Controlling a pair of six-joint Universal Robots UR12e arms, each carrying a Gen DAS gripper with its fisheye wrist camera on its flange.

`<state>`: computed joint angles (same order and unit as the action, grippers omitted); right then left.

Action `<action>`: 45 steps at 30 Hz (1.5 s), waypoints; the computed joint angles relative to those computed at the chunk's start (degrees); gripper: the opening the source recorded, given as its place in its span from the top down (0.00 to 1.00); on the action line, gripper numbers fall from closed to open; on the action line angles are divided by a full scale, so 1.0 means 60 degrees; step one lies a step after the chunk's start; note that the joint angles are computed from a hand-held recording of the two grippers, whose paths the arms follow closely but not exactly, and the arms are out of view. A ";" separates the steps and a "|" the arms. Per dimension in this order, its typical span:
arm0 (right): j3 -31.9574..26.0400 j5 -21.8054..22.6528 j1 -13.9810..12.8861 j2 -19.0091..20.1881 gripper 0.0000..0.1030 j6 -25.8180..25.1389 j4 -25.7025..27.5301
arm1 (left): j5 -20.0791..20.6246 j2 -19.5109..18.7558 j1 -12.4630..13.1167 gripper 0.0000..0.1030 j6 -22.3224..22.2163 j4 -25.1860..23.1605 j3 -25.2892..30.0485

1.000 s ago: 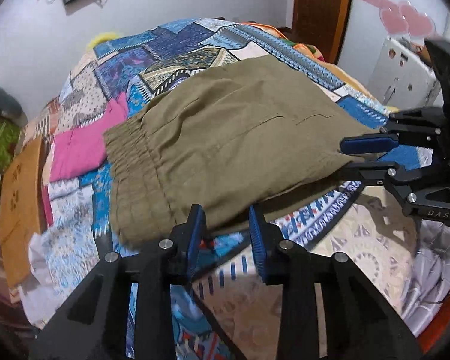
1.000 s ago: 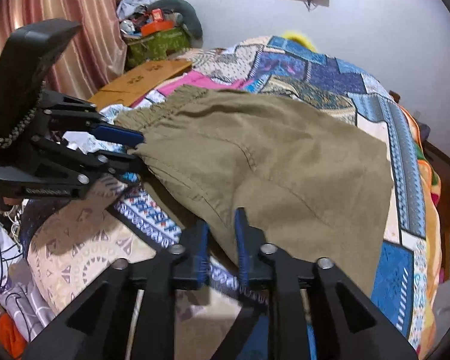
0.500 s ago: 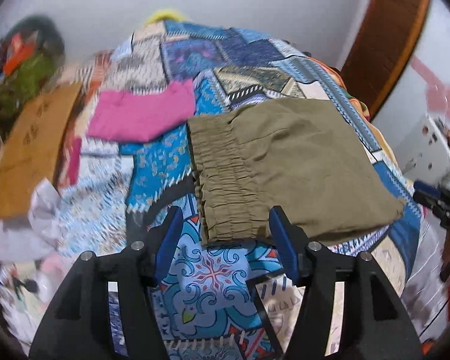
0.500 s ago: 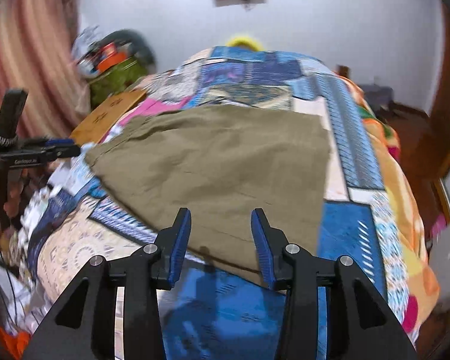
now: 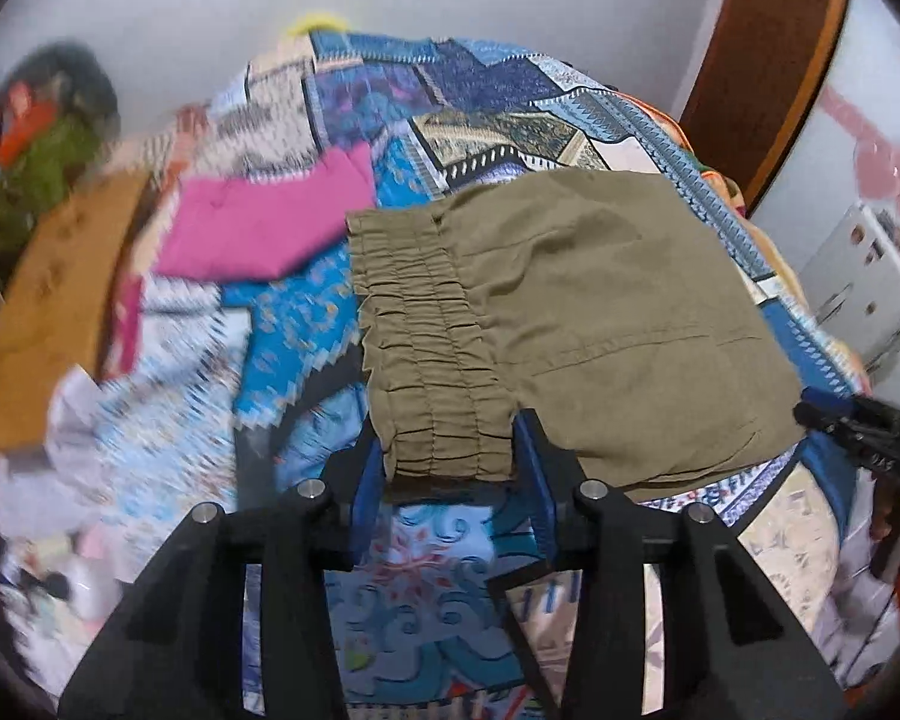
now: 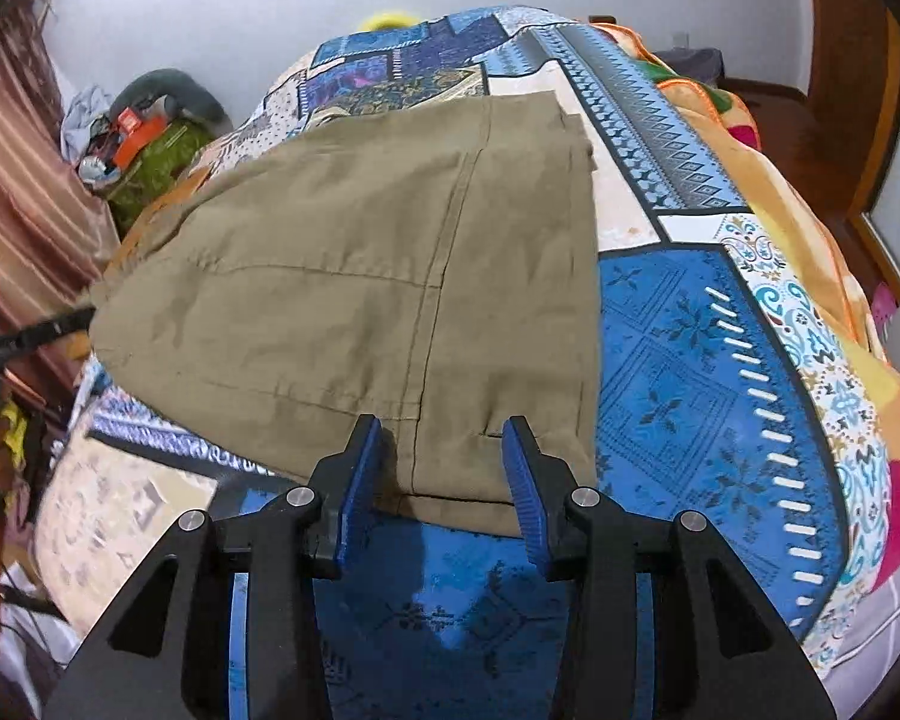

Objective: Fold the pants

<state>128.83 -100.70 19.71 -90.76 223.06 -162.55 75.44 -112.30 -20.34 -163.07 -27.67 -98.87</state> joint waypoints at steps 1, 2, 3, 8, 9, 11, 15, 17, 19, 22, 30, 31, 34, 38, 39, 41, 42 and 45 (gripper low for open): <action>-0.0008 -0.0064 0.0036 0.0002 0.63 -0.0079 0.0025 | 0.0028 0.0003 0.0015 0.59 0.0070 0.0012 -0.0002; -0.0007 -0.0028 0.0042 -0.0022 0.63 -0.0105 0.0079 | 0.0088 -0.0006 0.0022 0.59 0.0097 -0.0033 0.0004; 0.0013 0.0037 0.0023 -0.0040 0.63 -0.0078 0.0072 | 0.0151 -0.0035 0.0022 0.59 0.0123 -0.0108 0.0007; 0.0163 0.0077 0.0057 -0.0027 0.63 -0.0034 -0.0201 | -0.0067 -0.0211 0.0139 0.56 -0.0368 0.0144 -0.0241; 0.0156 0.0065 0.0062 -0.0003 0.63 -0.0008 -0.0228 | -0.0231 -0.0202 0.0202 0.54 -0.0550 0.0109 -0.0251; 0.0160 0.0065 0.0074 -0.0007 0.63 0.0055 -0.0216 | -0.0344 -0.0166 0.0237 0.51 -0.0644 0.0018 -0.0235; 0.0025 0.0309 -0.0036 -0.0124 0.61 -0.0209 0.0216 | 0.0031 -0.0033 0.0155 0.44 -0.0391 -0.0137 -0.0129; -0.0043 0.0417 -0.0132 -0.0218 0.61 -0.0396 0.0443 | 0.0127 0.0018 0.0142 0.43 -0.0343 -0.0058 -0.0062; -0.0137 0.0275 -0.0176 -0.0263 0.61 -0.0548 0.0631 | 0.0325 0.0013 0.0114 0.36 -0.0358 0.0140 0.0042; -0.0231 -0.0056 -0.0283 -0.0369 0.60 -0.0934 0.0672 | 0.0515 -0.0135 0.0086 0.29 -0.0511 0.0404 0.0374; -0.0613 -0.0897 -0.0846 -0.0213 0.56 -0.2057 0.0423 | 0.0769 -0.1080 -0.0021 0.29 -0.1091 -0.0032 0.1898; -0.0671 -0.0913 -0.0967 -0.0140 0.56 -0.2187 0.0361 | 0.0750 -0.1207 -0.0033 0.29 -0.1140 -0.0150 0.2078; -0.0795 -0.0800 -0.1292 0.0064 0.56 -0.2513 0.0125 | 0.0645 -0.1601 -0.0076 0.29 -0.1225 -0.0556 0.2610; -0.1059 -0.0526 -0.1740 0.0523 0.56 -0.2881 -0.0110 | 0.0560 -0.2081 -0.0129 0.29 -0.1149 -0.1212 0.3233; -0.1135 -0.0426 -0.1855 0.0663 0.56 -0.2965 -0.0157 | 0.0496 -0.2185 -0.0131 0.29 -0.1124 -0.1387 0.3359; -0.1267 -0.0174 -0.2084 0.0915 0.56 -0.3117 -0.0205 | 0.0364 -0.2340 -0.0141 0.29 -0.1081 -0.1685 0.3547; -0.1349 -0.0081 -0.2185 0.1073 0.56 -0.3188 -0.0236 | 0.0287 -0.2419 -0.0141 0.29 -0.1049 -0.1824 0.3628; -0.1602 0.0133 -0.2452 0.1518 0.56 -0.3302 -0.0183 | 0.0176 -0.2575 -0.0148 0.29 -0.1011 -0.2042 0.3738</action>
<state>119.22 -99.90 5.00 -81.65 203.25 -163.64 76.50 -127.74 -21.23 -169.13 -39.92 -76.45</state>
